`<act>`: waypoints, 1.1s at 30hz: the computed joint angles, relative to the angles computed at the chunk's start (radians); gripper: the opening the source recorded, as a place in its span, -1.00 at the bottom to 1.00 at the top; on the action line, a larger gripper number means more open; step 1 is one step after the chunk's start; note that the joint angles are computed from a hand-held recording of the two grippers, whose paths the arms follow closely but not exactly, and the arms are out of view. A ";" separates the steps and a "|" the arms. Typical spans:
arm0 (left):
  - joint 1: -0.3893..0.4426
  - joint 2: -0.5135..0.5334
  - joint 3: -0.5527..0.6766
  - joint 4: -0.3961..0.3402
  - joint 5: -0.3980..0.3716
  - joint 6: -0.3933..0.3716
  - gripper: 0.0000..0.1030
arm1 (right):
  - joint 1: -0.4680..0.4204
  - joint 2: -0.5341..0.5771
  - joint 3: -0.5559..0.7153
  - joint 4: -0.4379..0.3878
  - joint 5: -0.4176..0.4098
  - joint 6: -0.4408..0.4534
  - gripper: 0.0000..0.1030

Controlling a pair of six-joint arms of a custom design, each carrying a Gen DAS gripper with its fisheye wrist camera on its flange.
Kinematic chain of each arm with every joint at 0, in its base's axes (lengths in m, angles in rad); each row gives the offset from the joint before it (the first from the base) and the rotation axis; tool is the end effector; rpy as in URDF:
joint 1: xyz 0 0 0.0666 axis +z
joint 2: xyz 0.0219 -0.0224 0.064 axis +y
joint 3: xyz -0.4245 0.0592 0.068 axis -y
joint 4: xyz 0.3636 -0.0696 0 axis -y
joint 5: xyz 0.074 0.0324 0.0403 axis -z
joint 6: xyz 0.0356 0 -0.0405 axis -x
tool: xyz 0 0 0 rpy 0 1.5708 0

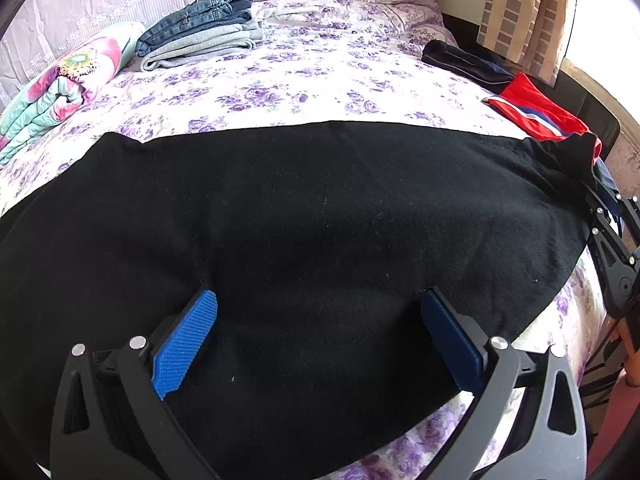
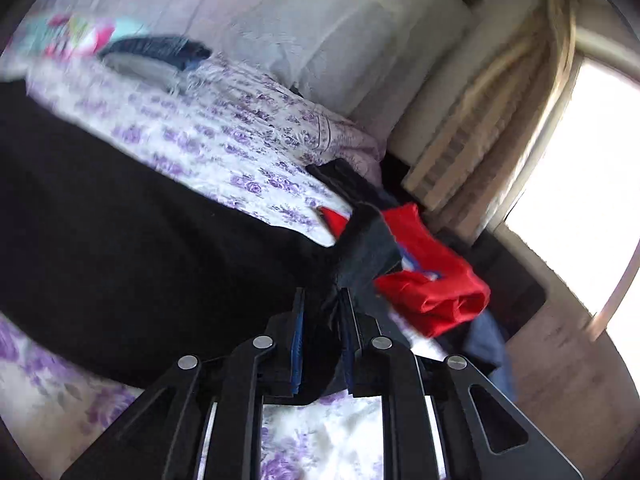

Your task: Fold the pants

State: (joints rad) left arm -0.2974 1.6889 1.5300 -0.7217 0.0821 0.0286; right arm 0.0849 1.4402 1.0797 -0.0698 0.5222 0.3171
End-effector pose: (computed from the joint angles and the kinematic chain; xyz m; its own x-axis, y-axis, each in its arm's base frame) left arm 0.5421 -0.1696 0.4020 -0.7467 0.1991 -0.6346 0.3207 0.9437 -0.0814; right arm 0.4693 0.0217 0.3882 -0.5128 -0.3149 -0.7987 0.2297 0.8460 -0.4811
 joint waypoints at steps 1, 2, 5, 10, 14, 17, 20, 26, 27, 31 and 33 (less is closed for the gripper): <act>0.000 0.000 -0.001 0.001 0.001 0.000 0.92 | -0.020 -0.003 0.027 -0.056 -0.049 -0.085 -0.26; 0.000 0.000 0.000 0.001 0.001 0.002 0.92 | -0.064 -0.021 0.043 -0.110 -0.135 -0.215 0.14; 0.000 -0.001 -0.001 0.002 0.001 0.002 0.92 | -0.190 -0.067 0.040 -0.160 -0.403 -0.502 0.20; 0.001 -0.001 -0.002 0.003 0.001 0.001 0.92 | -0.351 -0.026 0.066 -0.243 -0.744 -0.792 0.29; 0.001 -0.002 -0.003 0.004 0.001 0.002 0.92 | -0.381 0.009 0.068 -0.215 -0.884 -0.883 0.35; 0.001 -0.002 -0.003 0.004 0.001 0.001 0.92 | -0.379 0.048 0.097 -0.190 -0.972 -0.909 0.35; 0.002 -0.002 -0.003 0.006 0.006 0.003 0.92 | -0.368 0.101 0.152 -0.215 -0.983 -0.886 0.28; 0.002 -0.004 -0.004 0.009 0.007 0.004 0.92 | -0.354 0.151 0.254 -0.325 -0.929 -0.791 -0.63; 0.002 -0.004 -0.004 0.009 0.007 0.004 0.92 | -0.340 0.140 0.264 -0.332 -0.867 -0.729 -0.65; 0.003 -0.005 -0.007 0.014 0.012 0.001 0.92 | -0.347 0.108 0.228 -0.273 -0.836 -0.710 -0.66; 0.004 -0.006 -0.008 0.017 0.016 -0.002 0.92 | -0.357 0.138 0.216 -0.291 -0.837 -0.740 -0.68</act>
State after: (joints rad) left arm -0.2930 1.6831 1.5215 -0.7045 0.0984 0.0271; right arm -0.2723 1.5786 1.2957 -0.3604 -0.3153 -0.4232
